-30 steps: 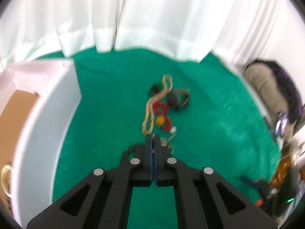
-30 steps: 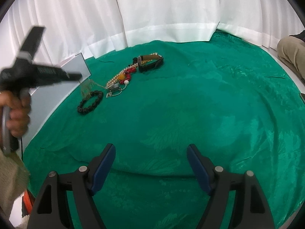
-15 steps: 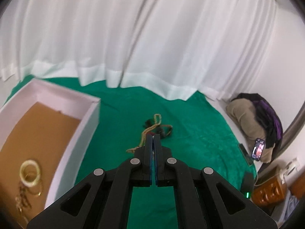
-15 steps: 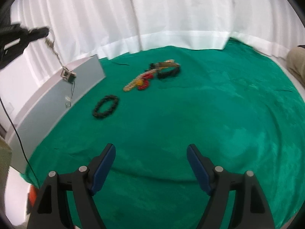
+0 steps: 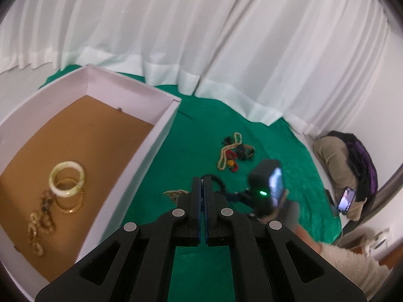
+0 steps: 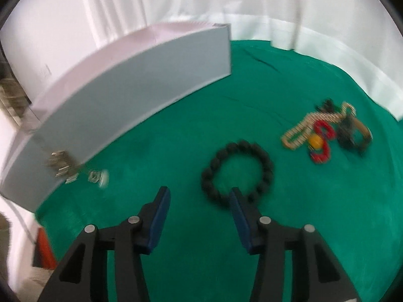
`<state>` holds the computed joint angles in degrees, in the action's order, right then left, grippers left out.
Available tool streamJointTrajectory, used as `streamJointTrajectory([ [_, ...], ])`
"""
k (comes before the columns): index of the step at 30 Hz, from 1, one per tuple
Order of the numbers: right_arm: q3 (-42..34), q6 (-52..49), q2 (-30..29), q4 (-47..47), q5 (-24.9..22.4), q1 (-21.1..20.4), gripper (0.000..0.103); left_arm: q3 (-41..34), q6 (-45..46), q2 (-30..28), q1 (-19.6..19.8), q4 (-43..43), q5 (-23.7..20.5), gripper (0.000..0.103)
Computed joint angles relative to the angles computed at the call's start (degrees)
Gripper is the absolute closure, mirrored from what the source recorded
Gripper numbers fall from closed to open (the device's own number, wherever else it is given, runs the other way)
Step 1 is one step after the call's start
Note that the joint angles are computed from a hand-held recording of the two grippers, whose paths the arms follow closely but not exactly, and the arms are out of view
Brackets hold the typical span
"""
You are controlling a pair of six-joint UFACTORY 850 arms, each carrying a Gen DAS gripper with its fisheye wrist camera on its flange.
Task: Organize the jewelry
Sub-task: 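Carry the black bead bracelet and earrings into the white box and release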
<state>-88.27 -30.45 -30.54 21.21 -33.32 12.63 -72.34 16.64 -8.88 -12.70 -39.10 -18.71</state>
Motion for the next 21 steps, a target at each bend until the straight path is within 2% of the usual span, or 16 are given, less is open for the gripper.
streamJointTrajectory([
  [4,-4.44,4.32,-2.89,-4.43,-4.73,0.15,0.091,1.14,-3.41,1.14,0.65,3.8,-0.21,0.103],
  [6,-4.46,3.69,-2.13,-2.29,-5.97,-0.51,0.091,1.57,-8.69,1.33,0.4,9.74,0.44,0.103],
  [9,-4.19,1.15,-0.31,4.53,-7.73,-2.22,0.091,2.19,-11.51,1.42,0.27,12.51,0.93,0.103],
  [13,-5.21,-1.32,1.51,10.94,-10.79,-3.88,0.091,2.7,-9.31,1.93,0.62,9.54,0.88,0.103],
  [15,-5.58,-2.61,2.93,13.85,-12.55,-4.14,0.091,2.83,-4.24,2.8,1.43,3.4,-0.05,0.103],
  [21,-13.04,-6.03,2.73,21.69,-16.82,-2.49,0.091,1.56,3.82,6.58,5.05,-7.49,-4.18,0.103],
])
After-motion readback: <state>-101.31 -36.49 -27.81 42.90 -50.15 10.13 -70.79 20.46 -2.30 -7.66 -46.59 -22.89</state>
